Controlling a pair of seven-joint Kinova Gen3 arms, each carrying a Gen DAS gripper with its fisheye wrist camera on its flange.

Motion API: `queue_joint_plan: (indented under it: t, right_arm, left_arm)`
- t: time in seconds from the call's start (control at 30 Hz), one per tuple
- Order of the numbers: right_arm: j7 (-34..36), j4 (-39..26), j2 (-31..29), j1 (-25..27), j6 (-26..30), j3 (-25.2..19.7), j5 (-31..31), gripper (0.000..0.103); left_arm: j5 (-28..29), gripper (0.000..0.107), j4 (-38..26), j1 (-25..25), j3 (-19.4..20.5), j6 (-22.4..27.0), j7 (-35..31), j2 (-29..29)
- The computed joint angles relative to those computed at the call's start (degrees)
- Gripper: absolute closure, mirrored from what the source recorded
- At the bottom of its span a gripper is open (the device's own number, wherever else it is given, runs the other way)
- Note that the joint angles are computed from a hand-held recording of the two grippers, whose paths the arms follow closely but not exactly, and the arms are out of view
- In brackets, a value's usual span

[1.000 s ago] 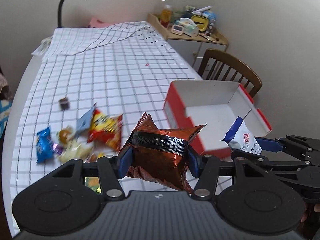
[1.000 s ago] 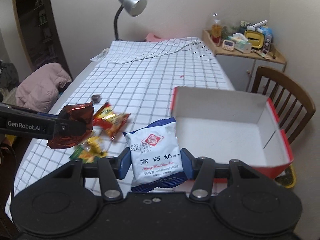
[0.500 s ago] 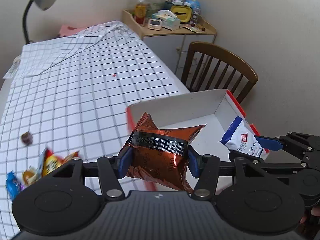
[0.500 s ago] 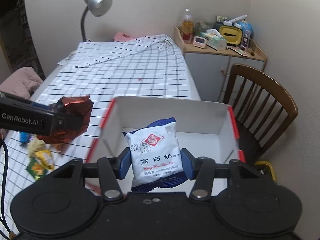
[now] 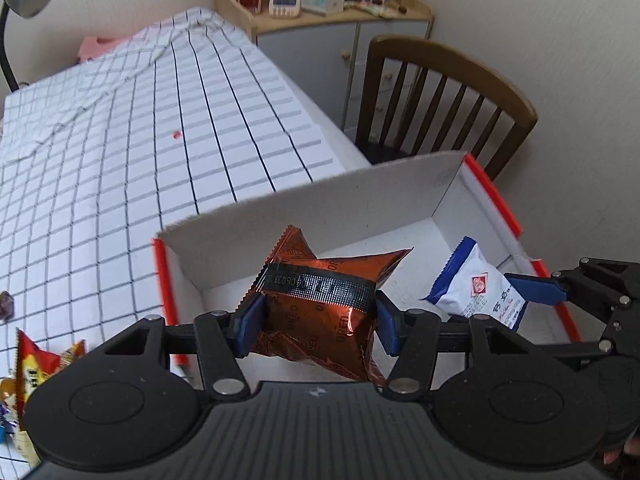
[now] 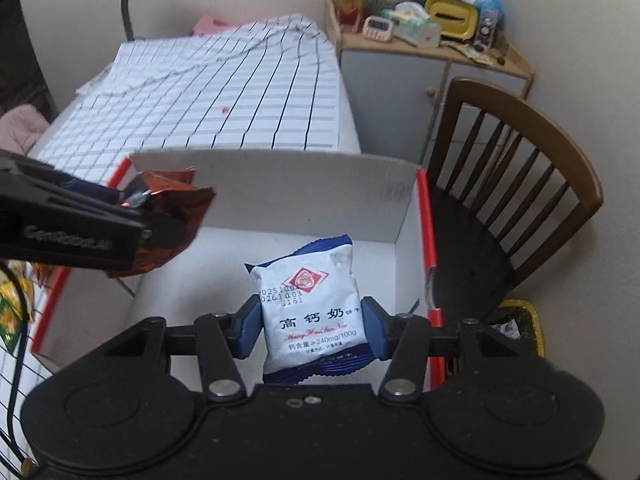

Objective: Organize snacks
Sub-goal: 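Carry both packets into the red box and open both tools, then withdraw both tools from the box back to the snack pile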

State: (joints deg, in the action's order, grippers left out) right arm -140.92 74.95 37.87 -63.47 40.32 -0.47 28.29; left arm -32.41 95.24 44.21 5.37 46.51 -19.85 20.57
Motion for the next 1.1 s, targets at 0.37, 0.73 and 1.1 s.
queue_joint_plan:
  t: [0.37,0.73,1.1]
  right_arm:
    - [13.9,-6.0,5.1,4.5,3.7,-3.9,-7.4,0.052]
    - [20.1,-8.3,6.6,5.1,7.2,-4.3,-12.6,0.052]
    - [19.6,-2.5,2.1,5.0,2.2,-4.0,-12.8,0.04]
  left_arm:
    - [7.9,0.05,-5.0,-2.7,0.2,1.8,-9.4,7.4]
    - [14.7,0.05,-6.9,-3.7,-0.3,3.4,-16.2,9.8]
    - [14.3,0.049,-3.6,-2.4,-1.5,0.3,-12.5,6.3]
